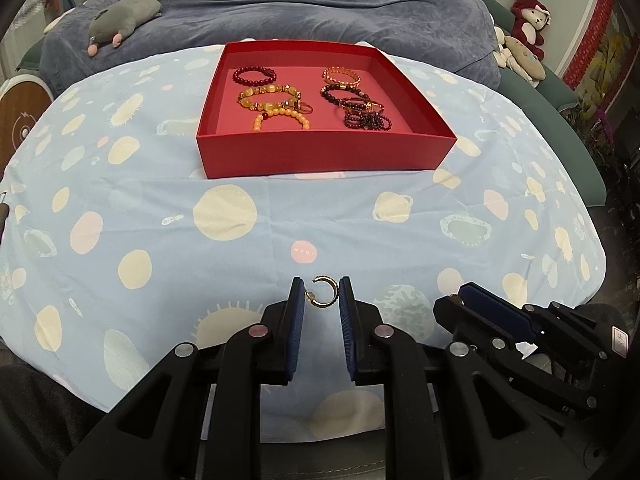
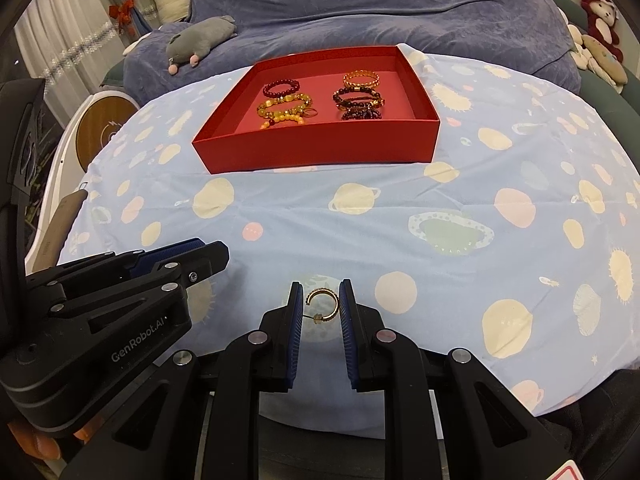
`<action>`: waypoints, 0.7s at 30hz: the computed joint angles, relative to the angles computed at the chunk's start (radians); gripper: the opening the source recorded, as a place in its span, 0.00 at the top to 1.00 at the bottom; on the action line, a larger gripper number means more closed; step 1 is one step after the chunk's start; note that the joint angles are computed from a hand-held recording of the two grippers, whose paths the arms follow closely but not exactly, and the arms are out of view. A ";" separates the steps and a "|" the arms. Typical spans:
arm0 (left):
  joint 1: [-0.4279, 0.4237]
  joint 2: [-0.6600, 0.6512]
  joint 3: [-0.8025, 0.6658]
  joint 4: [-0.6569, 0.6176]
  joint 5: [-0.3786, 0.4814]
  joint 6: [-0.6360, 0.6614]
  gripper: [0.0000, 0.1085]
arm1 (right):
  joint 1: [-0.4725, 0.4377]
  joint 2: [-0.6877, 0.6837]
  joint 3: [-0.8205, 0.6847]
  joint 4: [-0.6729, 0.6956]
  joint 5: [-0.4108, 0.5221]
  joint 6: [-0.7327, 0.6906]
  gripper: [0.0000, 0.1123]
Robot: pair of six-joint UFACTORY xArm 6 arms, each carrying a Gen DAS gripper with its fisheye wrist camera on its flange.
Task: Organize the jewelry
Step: 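Carry both held earrings over the red box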
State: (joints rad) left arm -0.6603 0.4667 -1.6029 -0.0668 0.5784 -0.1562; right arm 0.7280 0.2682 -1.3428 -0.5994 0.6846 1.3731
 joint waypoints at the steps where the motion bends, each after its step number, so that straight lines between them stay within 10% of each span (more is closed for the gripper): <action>1: 0.000 0.001 -0.008 0.009 0.003 -0.004 0.84 | -0.002 0.000 -0.006 -0.003 0.003 -0.002 0.84; 12: 0.023 0.103 -0.230 0.037 0.072 -0.012 0.84 | -0.064 0.032 -0.115 -0.032 0.015 -0.056 0.84; 21: 0.044 0.381 -0.730 0.069 0.257 -0.025 0.84 | -0.130 0.130 -0.289 -0.024 0.017 -0.158 0.84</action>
State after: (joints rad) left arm -0.6162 0.8474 -2.3325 0.0018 0.8354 -0.1815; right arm 0.5977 0.3983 -1.6322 -0.6236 0.7015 1.2155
